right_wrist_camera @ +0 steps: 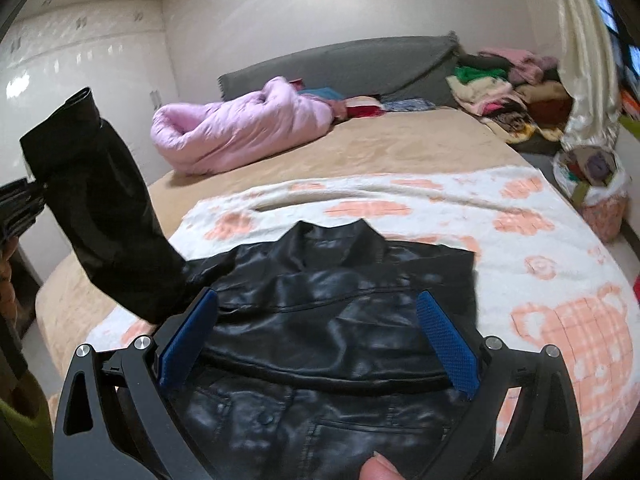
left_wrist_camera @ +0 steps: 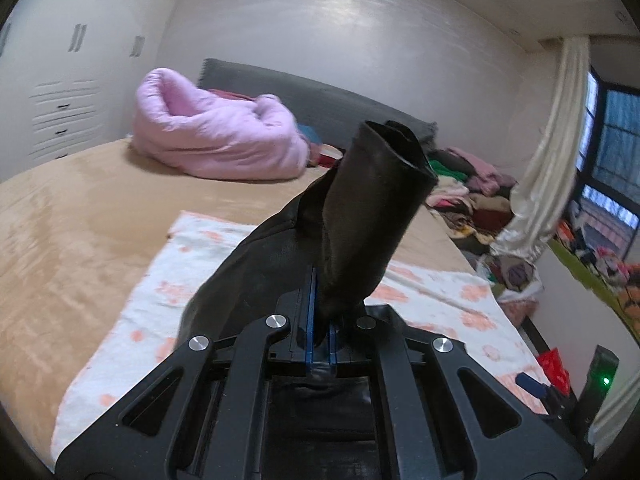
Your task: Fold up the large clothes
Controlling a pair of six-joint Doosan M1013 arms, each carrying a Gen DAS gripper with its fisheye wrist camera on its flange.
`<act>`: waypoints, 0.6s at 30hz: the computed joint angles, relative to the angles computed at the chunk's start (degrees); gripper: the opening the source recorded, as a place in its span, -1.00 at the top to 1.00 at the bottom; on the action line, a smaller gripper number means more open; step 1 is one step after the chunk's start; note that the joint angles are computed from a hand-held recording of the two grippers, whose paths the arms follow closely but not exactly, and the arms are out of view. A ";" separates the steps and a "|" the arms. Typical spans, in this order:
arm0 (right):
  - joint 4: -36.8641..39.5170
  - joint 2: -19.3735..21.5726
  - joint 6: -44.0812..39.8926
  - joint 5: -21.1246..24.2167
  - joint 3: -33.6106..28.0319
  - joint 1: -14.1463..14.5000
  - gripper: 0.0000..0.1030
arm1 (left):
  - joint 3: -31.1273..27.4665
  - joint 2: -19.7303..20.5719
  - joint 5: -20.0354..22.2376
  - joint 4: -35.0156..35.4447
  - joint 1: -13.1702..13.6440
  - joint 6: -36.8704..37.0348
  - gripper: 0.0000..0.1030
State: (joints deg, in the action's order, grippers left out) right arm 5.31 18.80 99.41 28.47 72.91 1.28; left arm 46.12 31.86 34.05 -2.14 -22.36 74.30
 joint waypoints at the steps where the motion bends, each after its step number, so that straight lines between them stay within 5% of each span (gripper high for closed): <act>1: 0.67 -0.23 0.58 -0.39 0.68 -0.46 -0.92 | -0.94 0.63 0.54 -0.78 -0.50 1.58 1.00; 5: 9.27 -1.20 -1.82 -1.85 3.74 -3.07 -0.92 | -3.87 2.61 2.64 -3.11 -1.88 5.79 1.00; 9: 7.65 -2.13 3.06 -2.82 5.67 -4.49 -0.92 | -5.34 4.35 4.27 -5.80 -2.89 8.67 1.00; 18: 8.28 -3.13 11.52 -3.18 8.01 -7.87 -0.92 | -9.90 10.40 14.83 -5.76 -5.58 14.81 0.97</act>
